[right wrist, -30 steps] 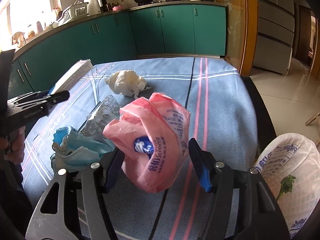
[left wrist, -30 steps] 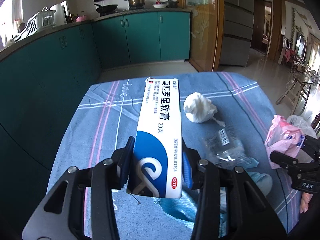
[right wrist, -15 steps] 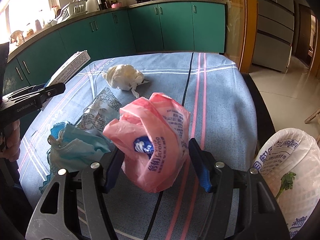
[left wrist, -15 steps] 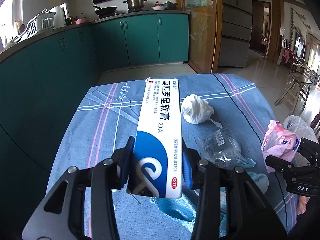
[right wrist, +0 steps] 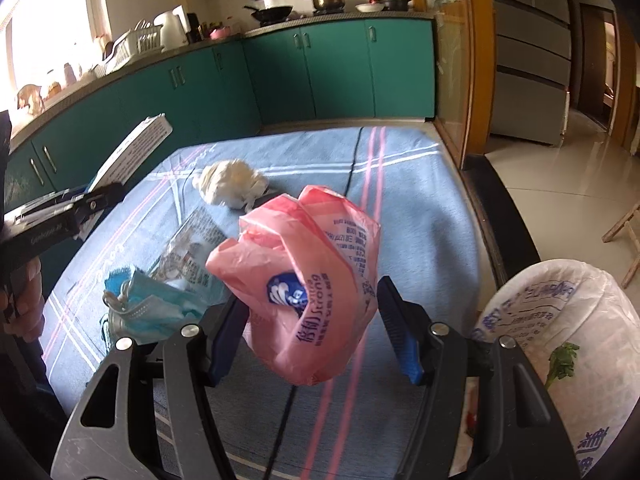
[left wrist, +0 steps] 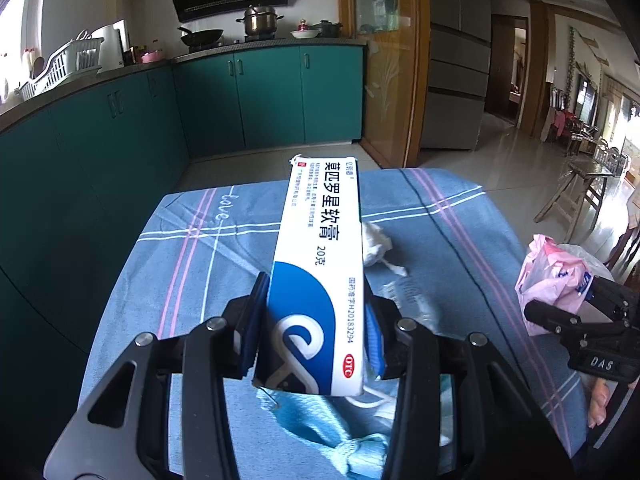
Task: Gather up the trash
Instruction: 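Hold the ointment box in the left tool and the pink bag in the right tool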
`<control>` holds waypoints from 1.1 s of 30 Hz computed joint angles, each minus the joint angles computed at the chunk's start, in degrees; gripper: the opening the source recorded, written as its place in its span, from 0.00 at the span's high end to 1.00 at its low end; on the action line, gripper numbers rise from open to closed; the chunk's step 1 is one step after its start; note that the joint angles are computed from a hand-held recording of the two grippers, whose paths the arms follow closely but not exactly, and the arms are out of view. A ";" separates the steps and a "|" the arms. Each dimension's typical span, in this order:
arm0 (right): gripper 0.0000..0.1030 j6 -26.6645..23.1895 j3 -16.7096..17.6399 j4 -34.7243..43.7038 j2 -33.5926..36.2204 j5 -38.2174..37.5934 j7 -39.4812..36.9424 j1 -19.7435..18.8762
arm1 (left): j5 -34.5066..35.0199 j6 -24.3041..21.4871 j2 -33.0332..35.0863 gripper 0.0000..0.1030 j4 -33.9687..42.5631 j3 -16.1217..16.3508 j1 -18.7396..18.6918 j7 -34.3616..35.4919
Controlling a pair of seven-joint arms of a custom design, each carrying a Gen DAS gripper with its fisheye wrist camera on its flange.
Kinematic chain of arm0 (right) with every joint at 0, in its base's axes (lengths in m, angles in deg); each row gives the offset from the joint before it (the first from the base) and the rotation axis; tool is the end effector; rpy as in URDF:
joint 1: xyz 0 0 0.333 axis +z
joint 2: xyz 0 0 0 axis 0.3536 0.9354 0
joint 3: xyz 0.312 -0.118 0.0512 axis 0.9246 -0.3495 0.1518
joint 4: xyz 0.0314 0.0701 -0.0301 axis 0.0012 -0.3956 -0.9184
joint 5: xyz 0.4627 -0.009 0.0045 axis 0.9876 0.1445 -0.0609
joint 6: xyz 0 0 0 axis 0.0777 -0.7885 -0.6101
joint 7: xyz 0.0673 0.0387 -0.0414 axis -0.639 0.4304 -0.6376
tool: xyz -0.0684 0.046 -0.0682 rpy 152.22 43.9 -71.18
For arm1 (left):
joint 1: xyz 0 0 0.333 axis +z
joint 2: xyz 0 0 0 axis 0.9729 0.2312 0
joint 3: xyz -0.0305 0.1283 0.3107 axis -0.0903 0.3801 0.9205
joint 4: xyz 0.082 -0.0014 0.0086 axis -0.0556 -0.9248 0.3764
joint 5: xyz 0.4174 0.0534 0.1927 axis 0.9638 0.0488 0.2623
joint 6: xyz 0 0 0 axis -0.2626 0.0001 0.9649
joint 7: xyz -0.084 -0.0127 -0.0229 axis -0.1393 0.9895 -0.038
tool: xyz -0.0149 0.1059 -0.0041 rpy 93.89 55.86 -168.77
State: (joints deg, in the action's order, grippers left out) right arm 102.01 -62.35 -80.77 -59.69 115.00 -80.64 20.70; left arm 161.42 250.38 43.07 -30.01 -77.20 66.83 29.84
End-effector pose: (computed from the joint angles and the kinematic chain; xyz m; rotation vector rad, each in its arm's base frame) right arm 0.6846 0.0225 0.2726 -1.8924 1.3270 -0.3699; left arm 0.6594 -0.2056 0.3090 -1.6929 1.6330 -0.7538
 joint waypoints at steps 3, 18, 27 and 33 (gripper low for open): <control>0.38 -0.20 -0.42 0.08 0.32 -1.41 1.68 -0.11 | 1.06 -0.61 0.08 0.58 0.12 -0.23 -0.57 0.43; 0.38 0.81 0.55 -0.40 0.32 -2.23 0.86 -0.29 | -1.78 -1.55 0.30 0.58 -0.13 0.12 -1.03 3.47; 0.38 1.86 0.92 -0.69 0.61 -3.83 1.12 0.09 | -2.61 -1.98 0.32 0.58 -0.29 0.21 -1.28 4.44; 0.38 1.07 0.36 -0.38 -0.02 0.31 -0.74 -0.70 | 0.86 -1.49 -0.09 0.58 -0.28 -0.04 -1.33 1.33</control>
State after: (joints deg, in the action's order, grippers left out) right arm 103.09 -61.99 -81.16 -59.72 115.31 -81.38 20.00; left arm 162.27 248.89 42.98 -30.29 -77.24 65.50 31.18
